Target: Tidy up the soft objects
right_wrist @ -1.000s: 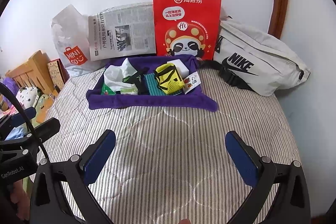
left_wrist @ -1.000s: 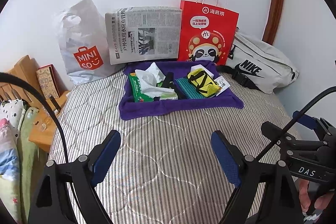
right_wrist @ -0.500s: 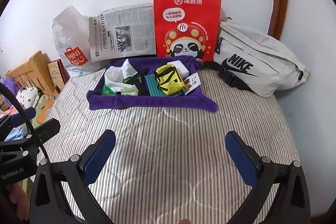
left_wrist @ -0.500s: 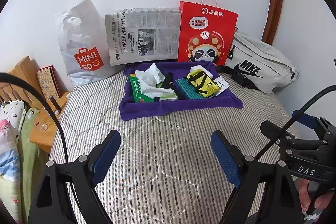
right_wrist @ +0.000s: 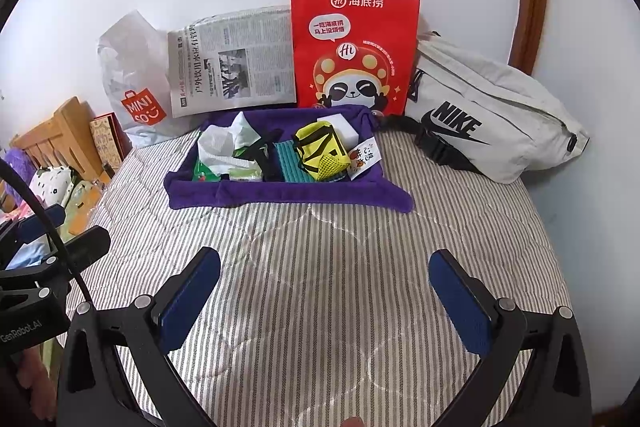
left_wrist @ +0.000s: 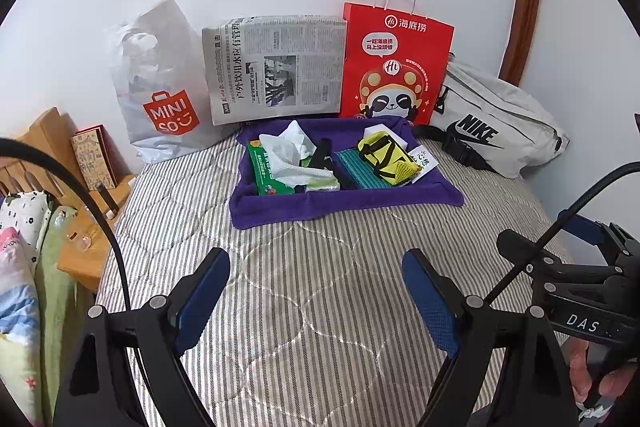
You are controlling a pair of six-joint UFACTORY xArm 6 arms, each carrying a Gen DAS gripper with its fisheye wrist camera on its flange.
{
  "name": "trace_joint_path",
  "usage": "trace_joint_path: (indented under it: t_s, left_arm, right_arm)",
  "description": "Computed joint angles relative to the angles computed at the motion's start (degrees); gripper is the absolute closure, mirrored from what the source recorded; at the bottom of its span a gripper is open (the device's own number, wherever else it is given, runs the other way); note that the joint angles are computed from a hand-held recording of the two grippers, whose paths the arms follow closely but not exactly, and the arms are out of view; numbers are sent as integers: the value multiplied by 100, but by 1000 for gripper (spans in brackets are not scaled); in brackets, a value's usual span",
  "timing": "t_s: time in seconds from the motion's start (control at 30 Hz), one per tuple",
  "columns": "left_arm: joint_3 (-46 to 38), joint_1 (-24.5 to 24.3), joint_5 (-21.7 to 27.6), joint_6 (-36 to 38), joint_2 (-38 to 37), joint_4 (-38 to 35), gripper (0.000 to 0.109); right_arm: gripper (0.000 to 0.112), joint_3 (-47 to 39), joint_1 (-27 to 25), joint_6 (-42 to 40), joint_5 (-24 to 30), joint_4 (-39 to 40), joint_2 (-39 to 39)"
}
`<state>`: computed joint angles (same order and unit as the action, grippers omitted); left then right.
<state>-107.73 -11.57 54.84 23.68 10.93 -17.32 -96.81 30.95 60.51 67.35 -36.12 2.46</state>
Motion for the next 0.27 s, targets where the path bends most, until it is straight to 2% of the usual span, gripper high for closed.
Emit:
trace_joint_path:
  t_s: [0.27]
  left_arm:
    - [33,34,-48,15,-7,-29,21]
  right_arm:
    - [10,-58,21,-2,36,-13,44]
